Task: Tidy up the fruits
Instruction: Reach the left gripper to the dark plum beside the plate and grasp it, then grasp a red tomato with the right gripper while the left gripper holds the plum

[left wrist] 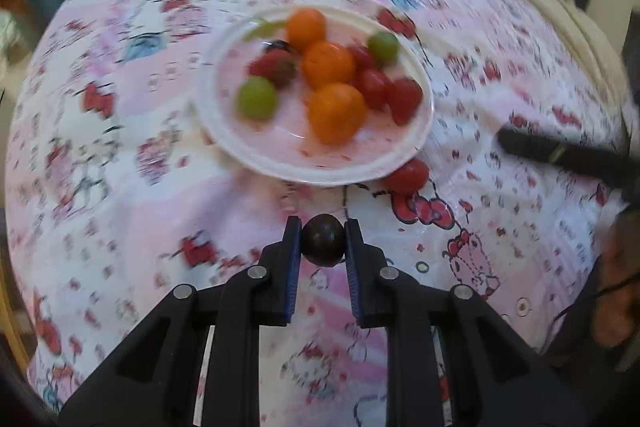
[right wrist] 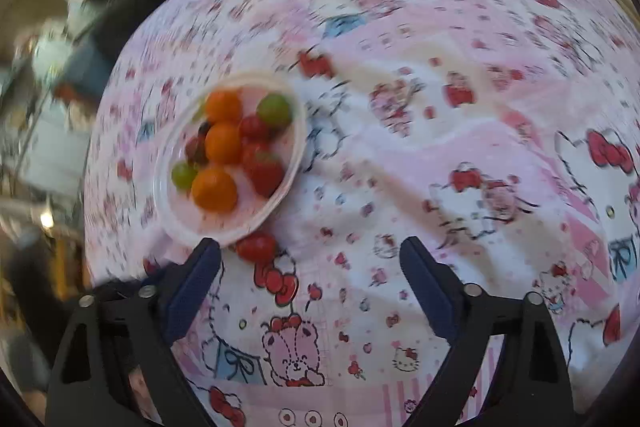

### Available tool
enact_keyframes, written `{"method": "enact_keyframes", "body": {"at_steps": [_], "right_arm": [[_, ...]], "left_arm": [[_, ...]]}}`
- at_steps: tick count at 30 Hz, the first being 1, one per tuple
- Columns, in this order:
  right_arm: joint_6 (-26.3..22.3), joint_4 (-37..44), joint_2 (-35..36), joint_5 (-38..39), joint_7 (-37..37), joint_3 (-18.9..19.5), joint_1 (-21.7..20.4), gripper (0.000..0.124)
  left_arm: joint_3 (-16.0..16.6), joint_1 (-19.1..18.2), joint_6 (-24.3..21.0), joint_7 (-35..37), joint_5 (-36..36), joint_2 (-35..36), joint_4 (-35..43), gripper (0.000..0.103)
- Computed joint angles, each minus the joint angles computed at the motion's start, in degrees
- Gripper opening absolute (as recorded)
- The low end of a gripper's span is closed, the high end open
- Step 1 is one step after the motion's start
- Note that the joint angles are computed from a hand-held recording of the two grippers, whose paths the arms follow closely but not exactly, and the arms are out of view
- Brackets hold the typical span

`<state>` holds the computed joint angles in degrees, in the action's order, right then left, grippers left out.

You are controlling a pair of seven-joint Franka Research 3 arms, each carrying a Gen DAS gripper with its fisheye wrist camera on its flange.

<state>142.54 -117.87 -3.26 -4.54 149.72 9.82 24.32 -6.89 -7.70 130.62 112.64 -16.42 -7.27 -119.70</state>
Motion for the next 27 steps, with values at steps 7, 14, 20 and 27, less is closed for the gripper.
{"method": "enact_keyframes", "body": {"at_steps": [7, 14, 20, 27], "right_arm": [[-5.32, 8.33, 8.4, 2.01, -12.14, -0.12, 2.92, 0.069], [-6.05, 9.84, 10.54, 3.86, -14.78, -1.39, 4.28, 0.062], [-6.89, 12.32, 13.3, 4.82, -14.93, -2.2, 4.58, 0.062], [-8.87, 16.59, 16.91, 0.5, -15.21, -3.31, 6.31, 0.059]], "left_arm": [[0.96, 0.87, 4.37, -3.06, 0.39, -2.89, -1.36, 0.017], [1.15, 1.54, 6.23, -7.87, 4.09, -1.93, -1.02, 0.017], [1.04, 1.96, 6.5, -9.28, 5.81, -1.26, -0.96, 0.017], [0.89, 2.22, 7.24, -10.94, 7.19, -0.65, -0.93, 0.017]]}}
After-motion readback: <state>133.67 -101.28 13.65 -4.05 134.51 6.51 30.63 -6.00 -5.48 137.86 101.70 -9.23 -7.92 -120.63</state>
